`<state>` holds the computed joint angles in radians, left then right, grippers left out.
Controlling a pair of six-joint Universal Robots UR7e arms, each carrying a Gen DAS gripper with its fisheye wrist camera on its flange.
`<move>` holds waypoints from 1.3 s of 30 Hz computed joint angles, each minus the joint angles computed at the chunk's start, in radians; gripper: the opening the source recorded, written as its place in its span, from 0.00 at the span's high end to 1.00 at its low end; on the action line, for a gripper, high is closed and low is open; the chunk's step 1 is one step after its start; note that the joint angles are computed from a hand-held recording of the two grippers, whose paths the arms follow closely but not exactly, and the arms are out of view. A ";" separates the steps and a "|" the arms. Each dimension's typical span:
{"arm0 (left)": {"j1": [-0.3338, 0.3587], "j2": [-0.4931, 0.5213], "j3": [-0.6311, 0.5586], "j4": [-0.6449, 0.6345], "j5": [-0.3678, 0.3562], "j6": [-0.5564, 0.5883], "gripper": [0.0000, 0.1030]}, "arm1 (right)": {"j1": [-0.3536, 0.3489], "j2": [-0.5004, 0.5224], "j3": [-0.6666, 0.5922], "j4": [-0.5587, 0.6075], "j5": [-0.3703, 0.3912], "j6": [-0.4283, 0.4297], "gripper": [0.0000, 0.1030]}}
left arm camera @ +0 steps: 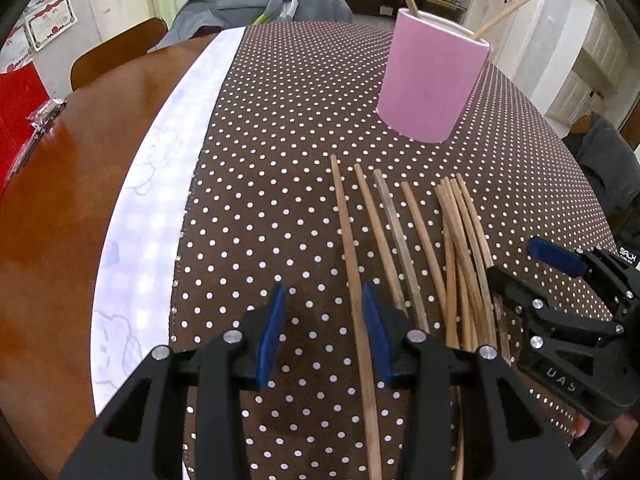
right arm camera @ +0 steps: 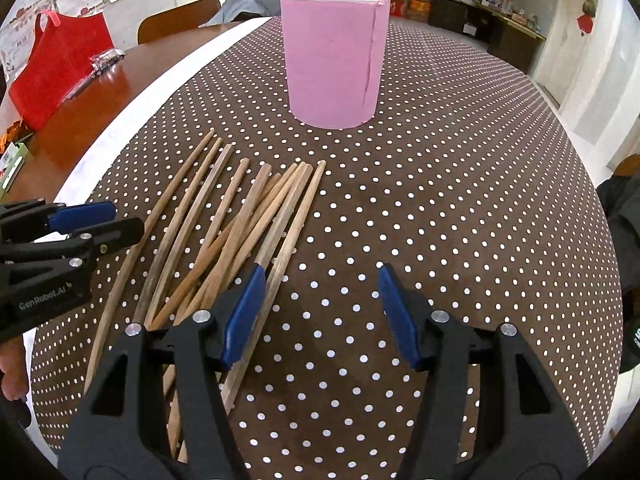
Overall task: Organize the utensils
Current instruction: 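Grasp another chopstick with the left tool while the right tool grasps one too, then carry the left tool's chopstick into the pink cup while the right tool inserts its own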
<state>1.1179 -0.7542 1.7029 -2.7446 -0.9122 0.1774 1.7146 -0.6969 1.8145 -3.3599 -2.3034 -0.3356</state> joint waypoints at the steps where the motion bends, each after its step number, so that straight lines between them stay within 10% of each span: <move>1: 0.001 0.002 -0.003 0.001 -0.001 -0.001 0.62 | 0.002 0.005 -0.009 0.013 -0.010 0.000 0.43; 11: 0.005 0.046 -0.079 0.077 0.007 -0.021 0.65 | -0.004 -0.017 -0.039 0.124 -0.004 0.002 0.87; 15: -0.003 0.068 -0.102 0.086 0.057 -0.021 0.89 | -0.024 -0.054 -0.035 0.191 0.052 0.045 0.91; 20: 0.003 0.069 -0.111 0.079 0.047 -0.028 0.95 | -0.054 -0.092 -0.023 0.221 0.135 0.073 0.94; 39: -0.072 0.004 0.011 -0.479 -0.355 0.188 0.95 | -0.089 -0.264 0.108 -0.113 0.494 -0.009 0.95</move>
